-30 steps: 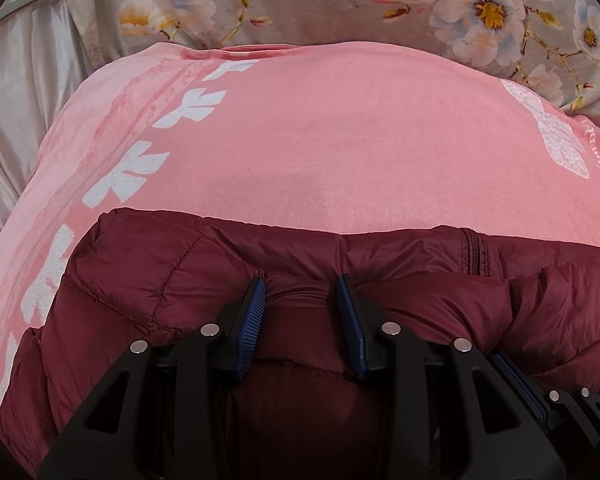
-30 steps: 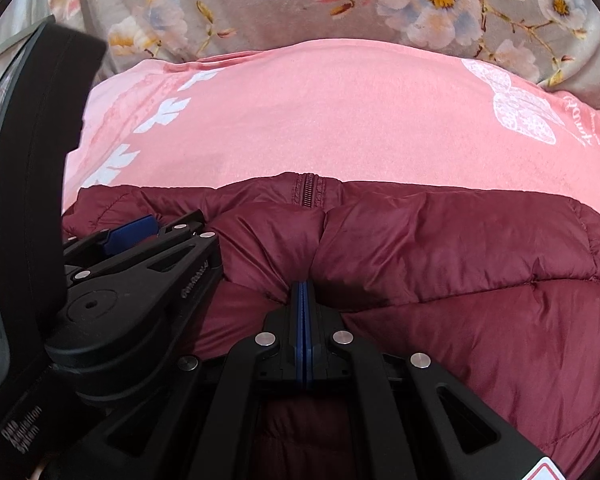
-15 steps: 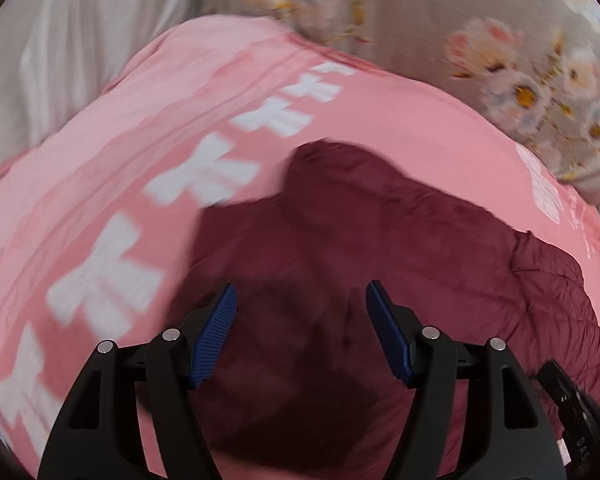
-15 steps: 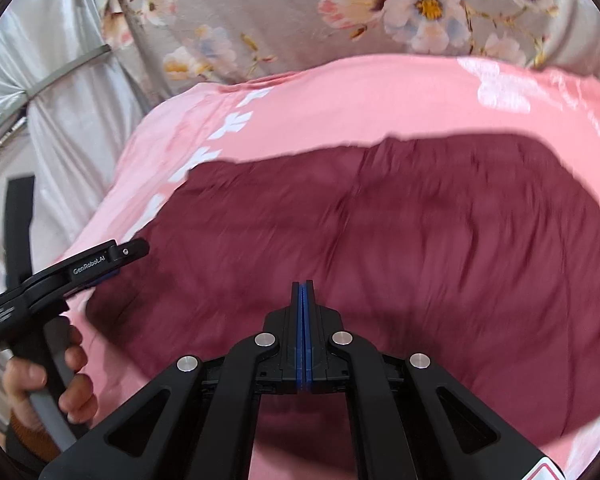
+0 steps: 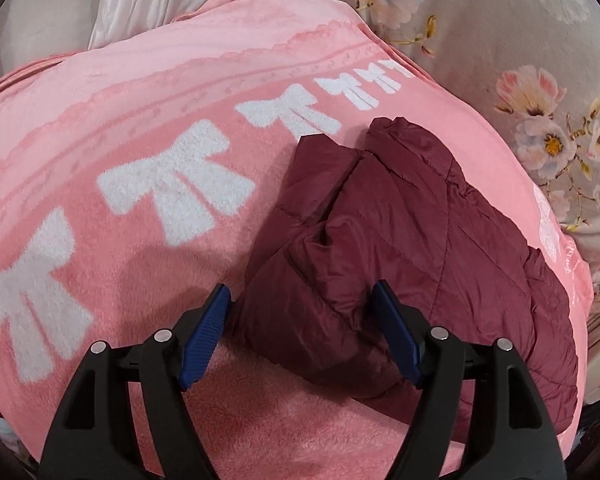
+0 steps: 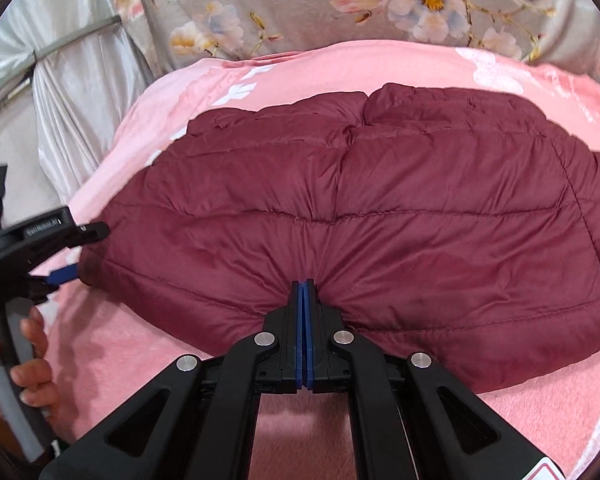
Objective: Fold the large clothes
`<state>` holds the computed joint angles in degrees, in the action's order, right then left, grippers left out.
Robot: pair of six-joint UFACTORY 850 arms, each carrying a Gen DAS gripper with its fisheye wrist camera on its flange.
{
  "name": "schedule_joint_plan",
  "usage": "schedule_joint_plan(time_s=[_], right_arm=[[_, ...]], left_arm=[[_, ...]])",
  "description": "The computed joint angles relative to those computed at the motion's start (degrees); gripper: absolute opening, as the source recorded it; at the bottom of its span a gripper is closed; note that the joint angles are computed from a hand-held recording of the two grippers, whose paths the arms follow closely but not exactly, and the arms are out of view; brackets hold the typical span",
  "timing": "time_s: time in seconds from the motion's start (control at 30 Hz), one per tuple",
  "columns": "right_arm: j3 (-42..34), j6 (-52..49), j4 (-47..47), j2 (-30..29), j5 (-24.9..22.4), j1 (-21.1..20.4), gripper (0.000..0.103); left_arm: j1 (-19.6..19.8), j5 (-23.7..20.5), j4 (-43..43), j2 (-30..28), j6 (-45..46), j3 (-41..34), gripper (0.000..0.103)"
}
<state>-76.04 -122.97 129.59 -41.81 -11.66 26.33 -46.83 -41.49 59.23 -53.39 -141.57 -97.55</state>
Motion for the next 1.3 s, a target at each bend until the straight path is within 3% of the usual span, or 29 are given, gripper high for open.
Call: schedule_joint_plan(time_s=[0.1, 0.2, 0.33, 0.47, 0.57, 0.73, 0.83, 0.9, 1.0, 1.23, 1.3], right_arm=[[0.0, -6.1, 5.2, 0.0, 1.3, 0.5, 0.002], [-0.1, -1.0, 0.2, -0.2, 0.5, -0.1, 0.002], [-0.2, -0.8, 0.0, -0.2, 0.7, -0.2, 0.002], [-0.3, -1.3, 0.9, -0.2, 1.0, 0.1, 0.002], [-0.4, 0.3, -0.4, -0.2, 0.6, 0.0, 0.002], [0.1, -1.6, 1.6, 0.3, 0.2, -0.1, 0.002], [1.3, -4.5, 5.1, 1.1, -0.8, -0.3, 0.002], [2.5, -5.9, 7.5, 1.9, -2.2, -0.5, 0.002], [4.8, -7.9, 10.4, 3.6, -4.0, -0.7, 0.002], [8.0, -12.4, 14.8, 5.7, -2.1, -0.7, 0.001], [7.4, -6.2, 8.8, 5.0, -1.5, -1.2, 0.001]], left_arm=[[-0.3, 0.1, 1.4, 1.4, -5.1, 2.1, 0.071], [-1.0, -1.4, 3.1, 2.8, -10.3, 4.2, 0.071], [-0.8, 0.5, 4.2, 3.4, -13.5, 5.8, 0.071], [0.6, 5.2, 3.3, 1.9, -11.7, 4.6, 0.073], [0.9, 4.2, 0.9, 0.5, -7.2, 2.1, 0.083], [1.4, 3.6, -1.7, -1.3, -2.8, -1.3, 0.083], [1.7, 6.8, 1.6, -0.6, -6.0, -0.3, 0.062], [1.8, 9.2, 4.9, 0.1, -9.1, 0.9, 0.038], [1.5, 9.2, 7.7, 1.1, -10.6, 1.8, 0.023], [0.2, 7.9, 18.1, 4.9, -18.3, 5.0, 0.016], [-0.2, 7.6, 20.7, 5.9, -20.1, 5.7, 0.016]])
